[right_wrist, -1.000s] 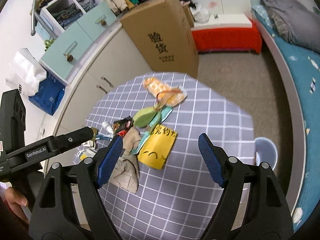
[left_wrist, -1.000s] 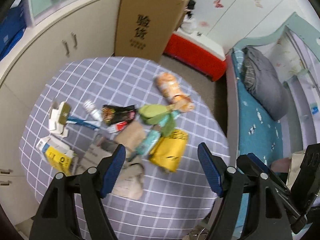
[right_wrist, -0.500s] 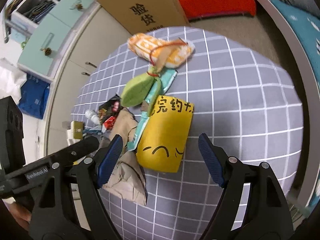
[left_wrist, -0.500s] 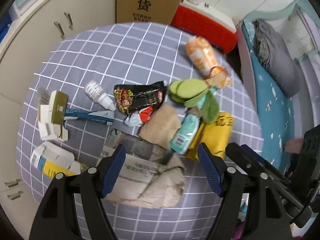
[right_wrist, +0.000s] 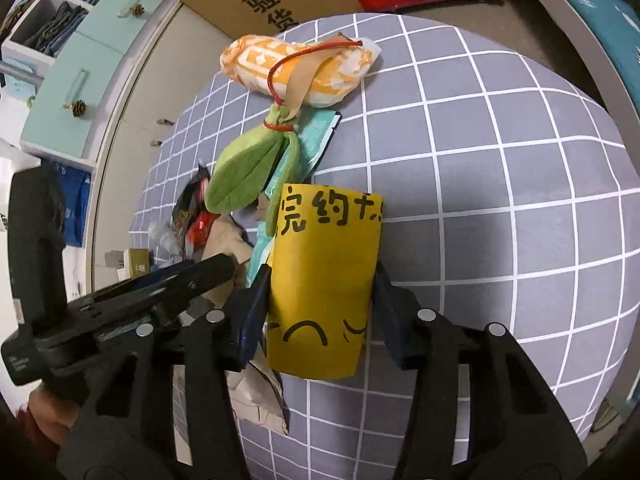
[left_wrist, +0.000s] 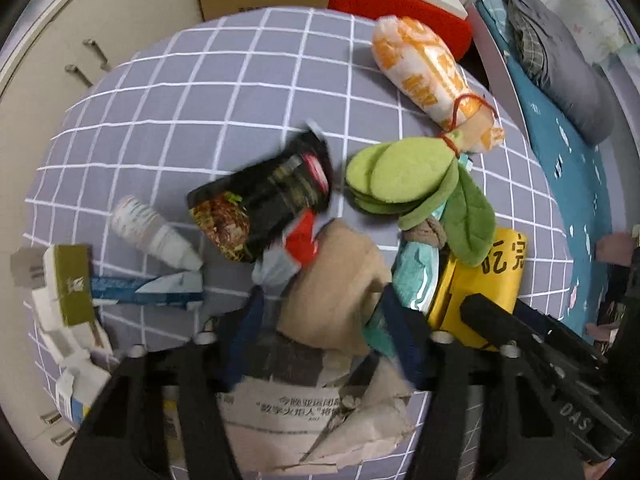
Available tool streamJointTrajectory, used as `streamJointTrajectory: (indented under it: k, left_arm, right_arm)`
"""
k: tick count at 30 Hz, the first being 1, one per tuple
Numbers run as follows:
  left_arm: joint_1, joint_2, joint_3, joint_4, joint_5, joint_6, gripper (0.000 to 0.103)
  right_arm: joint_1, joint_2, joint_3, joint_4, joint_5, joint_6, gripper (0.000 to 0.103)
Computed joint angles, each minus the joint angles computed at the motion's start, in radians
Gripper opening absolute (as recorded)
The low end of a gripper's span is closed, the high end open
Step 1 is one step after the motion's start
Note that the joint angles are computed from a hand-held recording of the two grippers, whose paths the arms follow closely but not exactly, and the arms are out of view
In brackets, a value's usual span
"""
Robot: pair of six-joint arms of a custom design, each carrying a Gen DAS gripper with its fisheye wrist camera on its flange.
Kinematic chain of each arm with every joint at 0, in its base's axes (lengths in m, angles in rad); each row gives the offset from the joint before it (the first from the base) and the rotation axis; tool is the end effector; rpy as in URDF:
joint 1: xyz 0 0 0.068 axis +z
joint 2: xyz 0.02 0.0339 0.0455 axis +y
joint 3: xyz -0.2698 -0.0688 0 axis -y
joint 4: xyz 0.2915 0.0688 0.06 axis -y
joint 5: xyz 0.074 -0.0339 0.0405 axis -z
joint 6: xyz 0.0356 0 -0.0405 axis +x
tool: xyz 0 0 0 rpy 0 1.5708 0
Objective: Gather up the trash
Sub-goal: 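Grasp the yellow paper cup with the right tool while the left tool grasps beige crumpled paper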
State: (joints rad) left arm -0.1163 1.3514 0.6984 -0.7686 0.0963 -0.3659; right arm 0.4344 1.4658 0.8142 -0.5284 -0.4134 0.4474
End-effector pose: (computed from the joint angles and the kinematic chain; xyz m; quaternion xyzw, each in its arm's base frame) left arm 0.2435 -0.0319 0.1392 -0.1204 0.9888 -0.0644 0.0608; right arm 0.2666 0.1394 0.1542 -0.0336 0.9603 0.2632 0.0859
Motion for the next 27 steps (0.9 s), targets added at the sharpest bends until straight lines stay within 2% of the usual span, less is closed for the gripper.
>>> streamJointTrajectory:
  k: [3, 5, 11, 16, 19, 23, 27]
  left_arm:
    - [-0.019, 0.032, 0.025, -0.008, 0.005, 0.002, 0.026]
    - [-0.055, 0.035, 0.046, -0.012, -0.03, -0.027, 0.022]
    - [-0.105, -0.075, 0.063, -0.072, -0.091, -0.13, 0.02]
    - [-0.191, -0.167, 0.151, -0.148, -0.153, -0.245, 0.02]
    - [-0.25, -0.18, 0.203, -0.163, -0.169, -0.27, 0.02]
    - [-0.376, -0.136, 0.301, -0.165, -0.206, -0.338, 0.02]
    - [-0.53, -0.026, 0.431, -0.138, -0.255, -0.406, 0.02]
  right_arm:
    - [-0.018, -0.009, 0.007, -0.025, -0.001, -0.018, 0.044]
    - [-0.034, -0.019, 0.009, -0.04, -0.002, -0.034, 0.044]
    - [-0.11, -0.076, 0.029, -0.113, -0.018, -0.114, 0.044]
    - [-0.191, -0.135, 0.063, -0.191, -0.061, -0.193, 0.044]
    - [-0.246, -0.164, 0.091, -0.241, -0.089, -0.252, 0.044]
    - [-0.347, -0.214, 0.139, -0.324, -0.125, -0.343, 0.044]
    - [-0.516, -0.246, 0.197, -0.43, -0.168, -0.479, 0.044]
